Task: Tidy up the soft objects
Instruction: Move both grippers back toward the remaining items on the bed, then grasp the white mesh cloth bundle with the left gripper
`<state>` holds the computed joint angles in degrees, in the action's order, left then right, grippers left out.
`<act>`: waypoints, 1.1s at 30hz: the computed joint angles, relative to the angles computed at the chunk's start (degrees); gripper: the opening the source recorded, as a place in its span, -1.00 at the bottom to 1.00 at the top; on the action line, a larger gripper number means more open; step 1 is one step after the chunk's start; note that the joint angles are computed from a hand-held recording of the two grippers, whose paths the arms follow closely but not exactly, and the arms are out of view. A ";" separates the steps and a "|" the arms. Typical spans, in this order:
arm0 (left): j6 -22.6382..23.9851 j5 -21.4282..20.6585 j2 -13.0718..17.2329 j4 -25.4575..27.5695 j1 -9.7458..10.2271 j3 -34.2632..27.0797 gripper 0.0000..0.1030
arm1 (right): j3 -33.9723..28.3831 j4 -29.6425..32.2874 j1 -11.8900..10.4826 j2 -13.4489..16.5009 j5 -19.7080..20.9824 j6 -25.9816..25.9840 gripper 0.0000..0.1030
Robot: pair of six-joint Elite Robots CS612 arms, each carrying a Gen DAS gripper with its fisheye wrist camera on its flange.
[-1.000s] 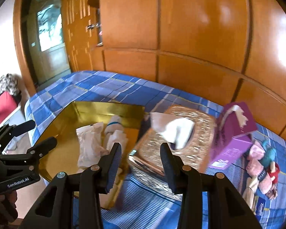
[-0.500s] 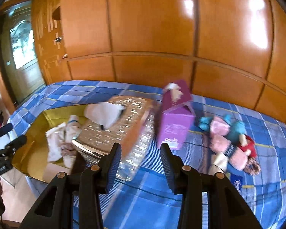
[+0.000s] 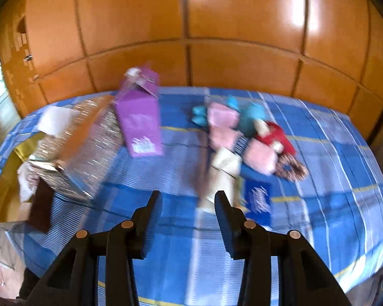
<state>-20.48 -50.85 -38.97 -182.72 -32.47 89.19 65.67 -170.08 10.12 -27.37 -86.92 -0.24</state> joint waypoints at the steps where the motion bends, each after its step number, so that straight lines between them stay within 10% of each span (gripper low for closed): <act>1: 0.99 -0.28 0.17 -0.40 -0.12 -0.36 0.54 | 0.53 0.25 -0.20 -0.17 -0.76 0.38 -0.18; 16: 15.15 -19.09 3.91 -0.68 -0.95 -10.87 0.54 | 4.68 7.64 -3.34 -1.18 -12.37 11.07 -0.18; 20: 15.52 -27.76 6.48 5.74 -1.09 -16.89 0.53 | 5.24 7.96 -3.90 -1.06 -11.19 12.78 -0.18; 33: 9.93 -37.57 19.45 31.30 -0.96 -41.79 0.23 | 5.31 7.25 -4.95 -0.53 -7.90 14.37 -0.16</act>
<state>-10.55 -88.42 -19.52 -151.42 -33.43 47.40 70.97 -162.83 5.17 -27.90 -94.82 14.12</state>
